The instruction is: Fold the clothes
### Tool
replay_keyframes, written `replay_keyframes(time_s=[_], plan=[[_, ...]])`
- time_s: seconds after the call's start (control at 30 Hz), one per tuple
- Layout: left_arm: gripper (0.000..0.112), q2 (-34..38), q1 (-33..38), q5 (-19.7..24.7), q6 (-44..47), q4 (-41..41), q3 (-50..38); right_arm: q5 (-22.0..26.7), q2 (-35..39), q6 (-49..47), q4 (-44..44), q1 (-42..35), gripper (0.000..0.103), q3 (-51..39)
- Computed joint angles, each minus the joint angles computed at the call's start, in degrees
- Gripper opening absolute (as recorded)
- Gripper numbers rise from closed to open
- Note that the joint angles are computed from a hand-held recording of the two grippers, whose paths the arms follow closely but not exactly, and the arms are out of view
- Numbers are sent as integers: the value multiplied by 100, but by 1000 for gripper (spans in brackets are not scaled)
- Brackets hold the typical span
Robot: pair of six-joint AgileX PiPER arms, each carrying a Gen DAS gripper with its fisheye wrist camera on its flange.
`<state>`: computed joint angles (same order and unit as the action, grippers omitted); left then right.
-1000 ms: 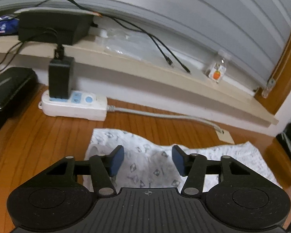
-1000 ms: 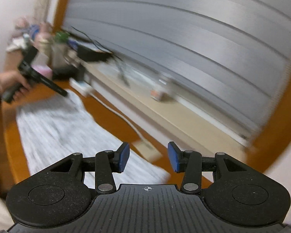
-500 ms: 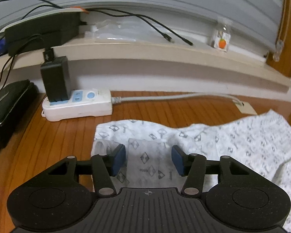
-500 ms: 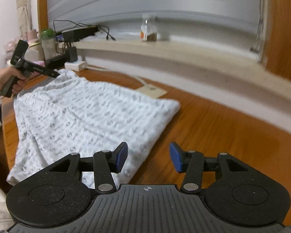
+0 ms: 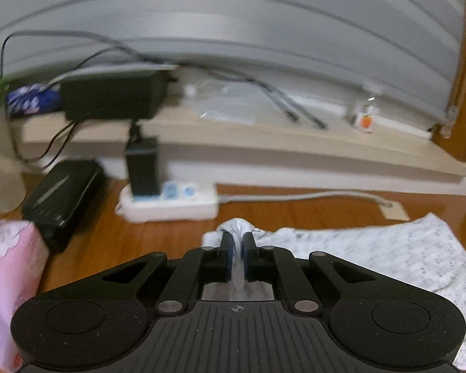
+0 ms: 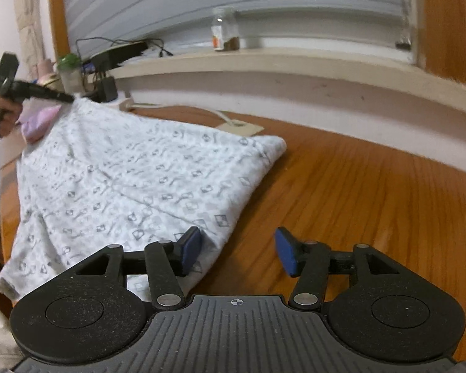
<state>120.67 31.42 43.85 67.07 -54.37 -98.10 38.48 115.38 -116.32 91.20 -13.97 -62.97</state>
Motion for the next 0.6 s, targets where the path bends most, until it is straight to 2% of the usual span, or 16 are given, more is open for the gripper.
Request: replay_keyframes(time_s=[0.1,0.13,0.23,0.3,0.37,0.57,0.6], plan=[[11,95,-48,-211,-347,362,-28,19,37,94,13,-31,54,-32],[18,102,-57,-289,-389,420,20,12,39,106,-1,-26,54,-38],[26,-47,76,-290,160,-76,469,-68,13,39,19,19,54,-19],[38,-309,198,-268,680,-485,995,-150,-18,-62,76,64,55,19],[43,-621,333,-246,1257,-875,1612,-221,-50,-134,118,104,55,50],[43,-1205,577,-446,2734,-1542,2980,-259,-50,-121,124,114,57,41],[37,-1250,574,-539,3001,-1625,3114,-276,-56,-138,144,121,58,51]])
